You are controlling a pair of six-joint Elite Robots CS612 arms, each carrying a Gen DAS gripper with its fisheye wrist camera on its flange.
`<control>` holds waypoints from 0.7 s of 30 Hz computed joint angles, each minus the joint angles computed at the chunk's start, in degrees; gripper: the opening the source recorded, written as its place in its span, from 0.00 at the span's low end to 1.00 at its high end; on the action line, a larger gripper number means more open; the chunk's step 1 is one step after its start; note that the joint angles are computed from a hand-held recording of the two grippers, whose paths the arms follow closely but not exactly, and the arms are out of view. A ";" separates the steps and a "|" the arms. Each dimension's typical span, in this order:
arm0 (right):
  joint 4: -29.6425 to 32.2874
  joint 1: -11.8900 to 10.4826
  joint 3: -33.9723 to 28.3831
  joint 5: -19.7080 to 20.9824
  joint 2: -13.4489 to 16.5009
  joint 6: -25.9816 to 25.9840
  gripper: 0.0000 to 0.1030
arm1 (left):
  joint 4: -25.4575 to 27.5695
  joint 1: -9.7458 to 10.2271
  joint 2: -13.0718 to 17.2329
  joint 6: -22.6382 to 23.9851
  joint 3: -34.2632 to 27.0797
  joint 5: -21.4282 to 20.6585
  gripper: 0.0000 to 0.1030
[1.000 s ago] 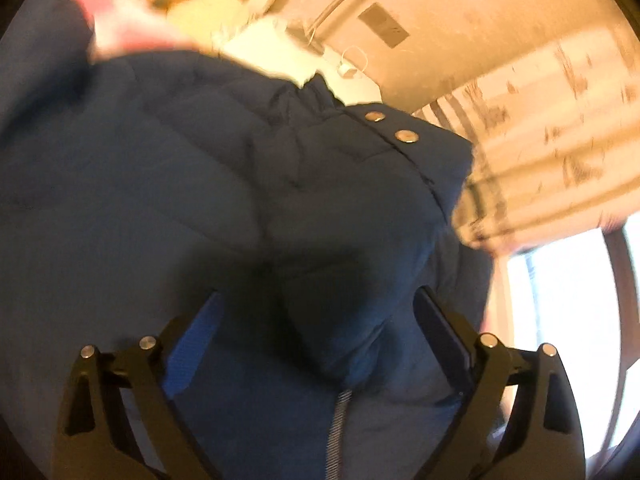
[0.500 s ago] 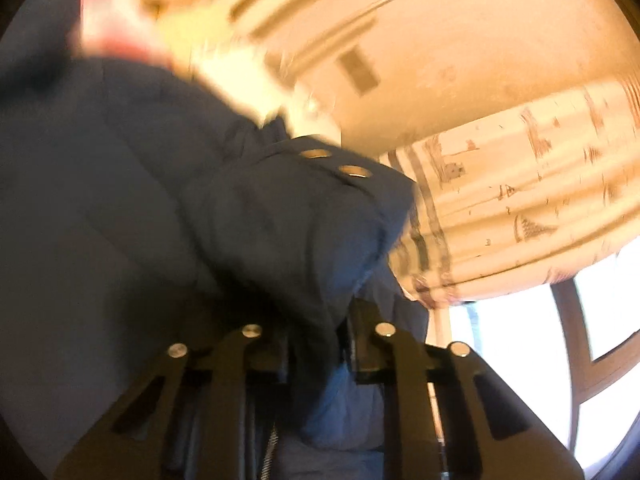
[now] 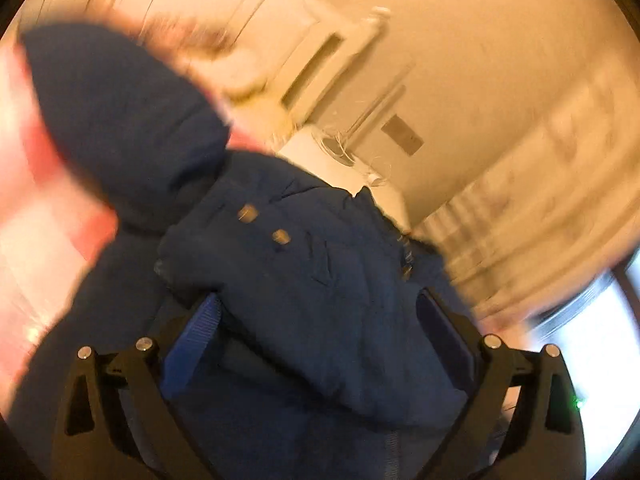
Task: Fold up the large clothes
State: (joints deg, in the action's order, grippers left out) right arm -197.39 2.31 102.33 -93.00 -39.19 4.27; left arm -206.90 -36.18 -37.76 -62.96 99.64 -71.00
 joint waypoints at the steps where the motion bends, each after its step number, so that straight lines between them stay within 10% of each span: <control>1: 0.04 -0.02 -0.02 0.05 0.01 0.03 0.74 | -1.59 0.92 0.48 -1.65 -0.05 -2.79 0.79; 2: 0.09 -0.03 -0.03 0.08 0.00 0.00 0.74 | -1.28 1.64 0.69 -1.70 -0.37 -4.65 0.67; 4: 0.26 -0.05 -0.06 0.17 0.01 -0.01 0.74 | 1.30 2.41 -0.05 1.91 0.31 -6.37 0.03; 9: 0.04 -0.28 0.06 0.95 -0.03 0.27 0.74 | 9.51 1.78 -2.56 8.36 1.29 -1.28 0.01; 12: -0.53 -0.72 0.31 2.34 -0.05 1.26 0.74 | 20.13 1.37 -4.38 3.77 1.41 -0.83 0.15; 15: -2.76 -1.89 1.12 5.69 -0.06 4.14 0.74 | 30.08 -2.17 -6.77 -2.45 2.28 14.95 0.66; 17: -3.84 -2.86 1.54 8.35 0.03 6.68 0.74 | 32.30 -4.84 -7.93 -5.01 3.07 26.94 0.77; 19: -4.34 -3.47 1.67 9.96 0.15 8.54 0.74 | 28.36 -6.99 -6.97 0.62 2.21 35.85 0.90; 21: -4.59 -3.51 1.67 10.07 0.18 8.78 0.74 | 25.51 -7.34 -5.73 12.52 -0.83 35.15 0.98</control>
State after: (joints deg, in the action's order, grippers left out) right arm -201.98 -1.20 103.99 -82.93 -39.01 13.05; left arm -181.39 -43.52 -43.49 -50.45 98.80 -35.86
